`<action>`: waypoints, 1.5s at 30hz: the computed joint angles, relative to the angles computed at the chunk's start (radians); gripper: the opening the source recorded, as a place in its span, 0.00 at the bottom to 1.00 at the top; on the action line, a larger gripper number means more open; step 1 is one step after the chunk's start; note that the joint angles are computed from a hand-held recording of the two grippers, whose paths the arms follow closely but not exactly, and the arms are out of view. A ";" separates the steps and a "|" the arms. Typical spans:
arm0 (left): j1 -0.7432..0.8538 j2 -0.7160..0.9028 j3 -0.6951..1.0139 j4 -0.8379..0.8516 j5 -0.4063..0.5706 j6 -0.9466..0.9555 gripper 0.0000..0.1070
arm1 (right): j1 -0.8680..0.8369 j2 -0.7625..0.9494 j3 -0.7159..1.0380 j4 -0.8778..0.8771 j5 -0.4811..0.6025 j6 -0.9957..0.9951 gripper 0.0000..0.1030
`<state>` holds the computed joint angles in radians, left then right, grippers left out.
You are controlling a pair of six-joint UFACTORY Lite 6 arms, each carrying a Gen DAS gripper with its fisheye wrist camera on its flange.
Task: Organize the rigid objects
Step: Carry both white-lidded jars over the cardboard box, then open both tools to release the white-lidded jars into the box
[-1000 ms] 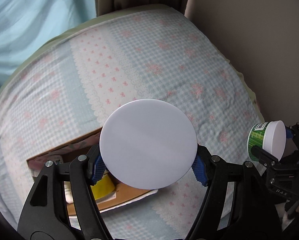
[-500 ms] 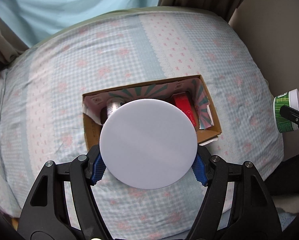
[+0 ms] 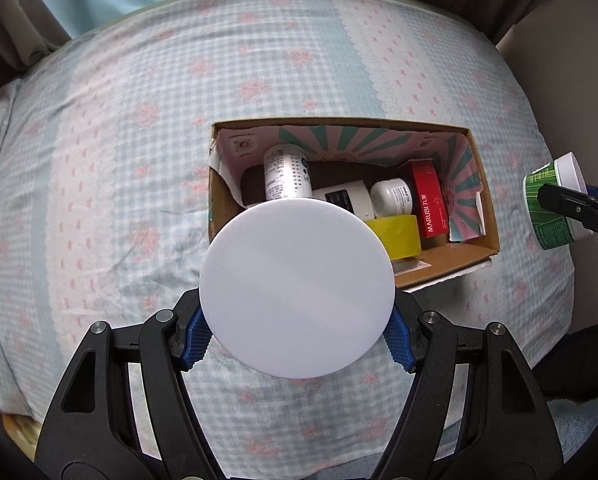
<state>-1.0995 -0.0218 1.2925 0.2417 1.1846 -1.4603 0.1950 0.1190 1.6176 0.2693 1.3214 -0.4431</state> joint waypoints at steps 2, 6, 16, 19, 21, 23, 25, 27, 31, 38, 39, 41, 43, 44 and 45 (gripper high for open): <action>0.044 0.000 -0.042 -0.026 -0.060 0.043 0.63 | 0.036 0.046 0.002 -0.007 -0.019 0.035 0.64; 0.139 0.038 -0.081 -0.079 -0.170 0.154 0.63 | 0.084 0.137 0.009 -0.023 -0.051 0.082 0.64; 0.342 0.341 0.086 -0.212 -0.314 0.533 0.63 | 0.128 0.390 0.128 -0.010 -0.095 0.160 0.64; 0.356 0.411 0.138 -0.235 -0.324 0.591 0.63 | 0.133 0.458 0.195 -0.011 -0.079 0.178 0.64; 0.360 0.437 0.155 -0.250 -0.329 0.615 0.63 | 0.133 0.487 0.229 -0.012 -0.066 0.185 0.64; 0.368 0.456 0.168 -0.260 -0.325 0.630 0.63 | 0.125 0.522 0.270 0.005 -0.043 0.191 0.64; 0.371 0.467 0.181 -0.258 -0.314 0.634 0.63 | 0.115 0.568 0.316 0.041 -0.010 0.195 0.64; 0.365 0.473 0.201 -0.238 -0.291 0.630 0.76 | 0.116 0.594 0.337 0.057 -0.006 0.214 0.65; 0.348 0.421 0.199 -0.201 -0.279 0.610 0.96 | 0.113 0.590 0.342 0.094 -0.021 0.259 0.91; 0.311 0.348 0.164 -0.184 -0.242 0.540 0.96 | 0.107 0.511 0.338 -0.015 -0.060 0.286 1.00; 0.304 0.345 0.169 -0.183 -0.235 0.529 0.96 | 0.101 0.502 0.336 -0.020 -0.059 0.276 1.00; 0.289 0.339 0.181 -0.177 -0.221 0.507 0.96 | 0.085 0.489 0.331 -0.011 -0.049 0.260 1.00; 0.269 0.335 0.198 -0.163 -0.204 0.477 0.96 | 0.069 0.476 0.328 0.012 -0.031 0.249 1.00; 0.258 0.336 0.213 -0.147 -0.189 0.459 0.96 | 0.062 0.465 0.322 0.018 -0.027 0.246 1.00; 0.246 0.334 0.224 -0.134 -0.176 0.444 0.96 | 0.057 0.452 0.315 0.023 -0.024 0.244 1.00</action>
<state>-0.8531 0.3117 1.5164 0.1077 1.0088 -1.0160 0.2519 0.5707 1.9328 0.2926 1.2975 -0.1992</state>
